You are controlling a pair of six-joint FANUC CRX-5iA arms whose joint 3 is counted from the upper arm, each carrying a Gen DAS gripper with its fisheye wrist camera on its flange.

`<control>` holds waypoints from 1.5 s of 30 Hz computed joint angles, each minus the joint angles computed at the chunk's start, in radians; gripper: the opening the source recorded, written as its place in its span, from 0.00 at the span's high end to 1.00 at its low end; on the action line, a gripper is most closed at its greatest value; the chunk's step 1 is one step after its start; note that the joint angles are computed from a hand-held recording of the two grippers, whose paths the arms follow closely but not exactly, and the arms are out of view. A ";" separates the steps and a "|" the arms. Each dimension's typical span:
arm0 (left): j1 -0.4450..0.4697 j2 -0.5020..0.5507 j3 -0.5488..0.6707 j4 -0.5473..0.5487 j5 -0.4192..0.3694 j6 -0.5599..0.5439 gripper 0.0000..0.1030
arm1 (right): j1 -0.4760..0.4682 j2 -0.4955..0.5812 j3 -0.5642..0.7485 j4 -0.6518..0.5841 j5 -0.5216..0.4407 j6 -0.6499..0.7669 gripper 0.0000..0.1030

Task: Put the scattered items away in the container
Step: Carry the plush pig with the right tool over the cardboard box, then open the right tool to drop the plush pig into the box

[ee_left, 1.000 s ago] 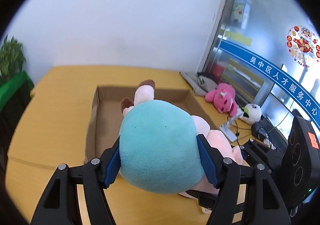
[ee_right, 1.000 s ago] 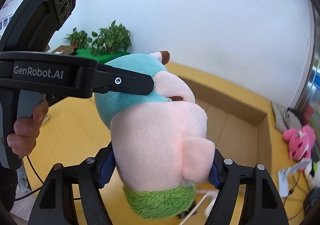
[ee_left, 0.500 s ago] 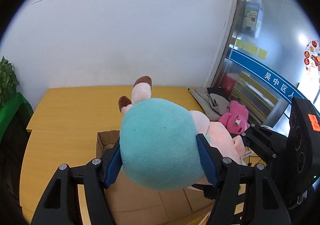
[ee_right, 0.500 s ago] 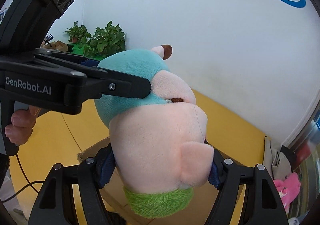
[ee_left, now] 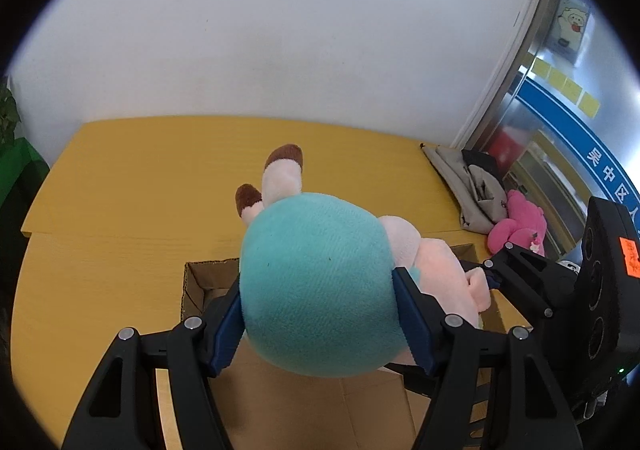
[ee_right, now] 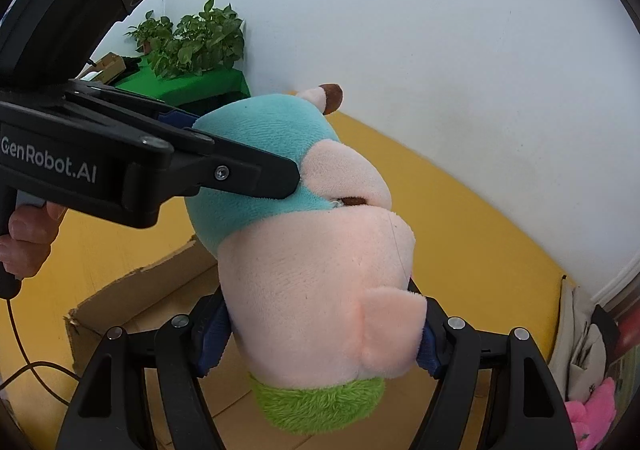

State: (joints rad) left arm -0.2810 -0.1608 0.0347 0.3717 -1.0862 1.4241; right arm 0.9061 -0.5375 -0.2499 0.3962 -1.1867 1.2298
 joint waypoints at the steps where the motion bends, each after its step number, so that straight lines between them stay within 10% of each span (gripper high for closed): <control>1: 0.000 0.013 -0.013 -0.003 0.004 0.000 0.34 | -0.020 0.006 -0.013 -0.019 0.020 0.009 0.24; 22: -0.007 0.097 -0.087 -0.122 0.057 0.158 0.29 | -0.146 0.112 -0.268 -0.002 0.383 0.006 0.18; 38: 0.096 -0.263 -0.238 -0.107 0.074 0.066 0.23 | -0.043 0.158 -0.200 0.060 0.279 -0.116 0.07; 45: 0.091 -0.455 -0.353 -0.138 0.038 0.017 0.23 | 0.125 -0.059 -0.225 0.128 0.135 -0.431 0.02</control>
State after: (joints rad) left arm -0.1901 -0.6154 -0.3180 0.2341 -1.0487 1.4414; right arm 1.0314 -0.5965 -0.4750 0.5242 -1.0520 0.7985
